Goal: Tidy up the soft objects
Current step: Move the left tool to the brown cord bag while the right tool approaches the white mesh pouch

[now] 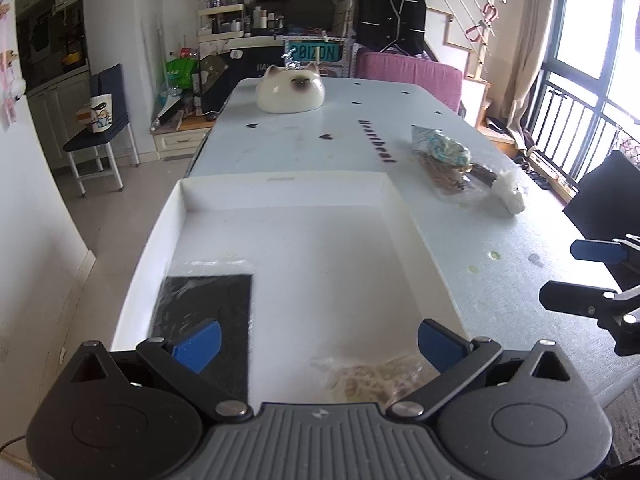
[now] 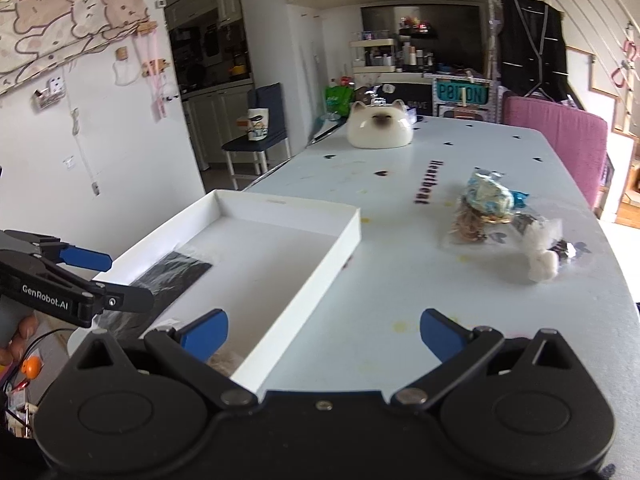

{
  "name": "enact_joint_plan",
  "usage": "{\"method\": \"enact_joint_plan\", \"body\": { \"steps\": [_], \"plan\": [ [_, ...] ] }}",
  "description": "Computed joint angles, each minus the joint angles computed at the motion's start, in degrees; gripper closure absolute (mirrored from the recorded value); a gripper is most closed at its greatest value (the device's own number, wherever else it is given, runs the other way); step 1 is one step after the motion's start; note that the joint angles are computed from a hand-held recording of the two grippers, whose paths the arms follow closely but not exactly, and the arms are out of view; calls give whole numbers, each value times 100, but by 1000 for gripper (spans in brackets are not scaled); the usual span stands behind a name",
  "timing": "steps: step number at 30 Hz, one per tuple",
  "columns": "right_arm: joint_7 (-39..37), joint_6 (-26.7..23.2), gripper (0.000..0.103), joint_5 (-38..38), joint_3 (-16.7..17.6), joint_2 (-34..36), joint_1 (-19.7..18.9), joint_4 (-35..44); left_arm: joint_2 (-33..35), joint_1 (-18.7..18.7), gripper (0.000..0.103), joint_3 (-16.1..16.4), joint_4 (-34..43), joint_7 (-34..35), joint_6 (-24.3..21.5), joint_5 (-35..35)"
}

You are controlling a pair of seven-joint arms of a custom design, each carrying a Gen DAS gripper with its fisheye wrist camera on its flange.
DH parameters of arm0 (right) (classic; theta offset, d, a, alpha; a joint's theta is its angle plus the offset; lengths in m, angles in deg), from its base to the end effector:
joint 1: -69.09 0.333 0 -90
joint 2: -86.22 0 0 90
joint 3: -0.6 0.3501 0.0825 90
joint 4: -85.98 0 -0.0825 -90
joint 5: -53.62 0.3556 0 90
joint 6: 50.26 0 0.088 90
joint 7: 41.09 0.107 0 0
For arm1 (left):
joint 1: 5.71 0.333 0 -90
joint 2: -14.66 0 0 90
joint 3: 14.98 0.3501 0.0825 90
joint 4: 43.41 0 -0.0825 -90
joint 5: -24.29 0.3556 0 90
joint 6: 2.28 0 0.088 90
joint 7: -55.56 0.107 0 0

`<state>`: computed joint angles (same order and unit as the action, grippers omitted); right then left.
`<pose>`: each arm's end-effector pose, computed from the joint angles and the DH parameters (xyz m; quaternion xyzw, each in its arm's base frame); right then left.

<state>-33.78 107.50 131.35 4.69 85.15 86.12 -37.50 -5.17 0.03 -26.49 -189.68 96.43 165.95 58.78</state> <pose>0.5151 0.1563 0.5001 -0.7946 0.3884 -0.1307 0.4479 0.4193 -0.0861 0.5096 -0.7149 0.5872 -0.2550 0.2813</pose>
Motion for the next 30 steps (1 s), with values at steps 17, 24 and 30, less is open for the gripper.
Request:
{"method": "enact_joint_plan", "body": {
  "steps": [17,24,30],
  "plan": [
    [167,459,0,192,-87,411,-354,438,1231,-165,0,-218,1383,-1109,156,952],
    [117,788,0,329,-58,745,-530,881,1868,-594,0,18,2227,-1755,-62,1697],
    [-65,1140,0,800,29,1207,-721,1496,2465,-1012,0,309,3030,-2106,-233,1936]
  ]
}}
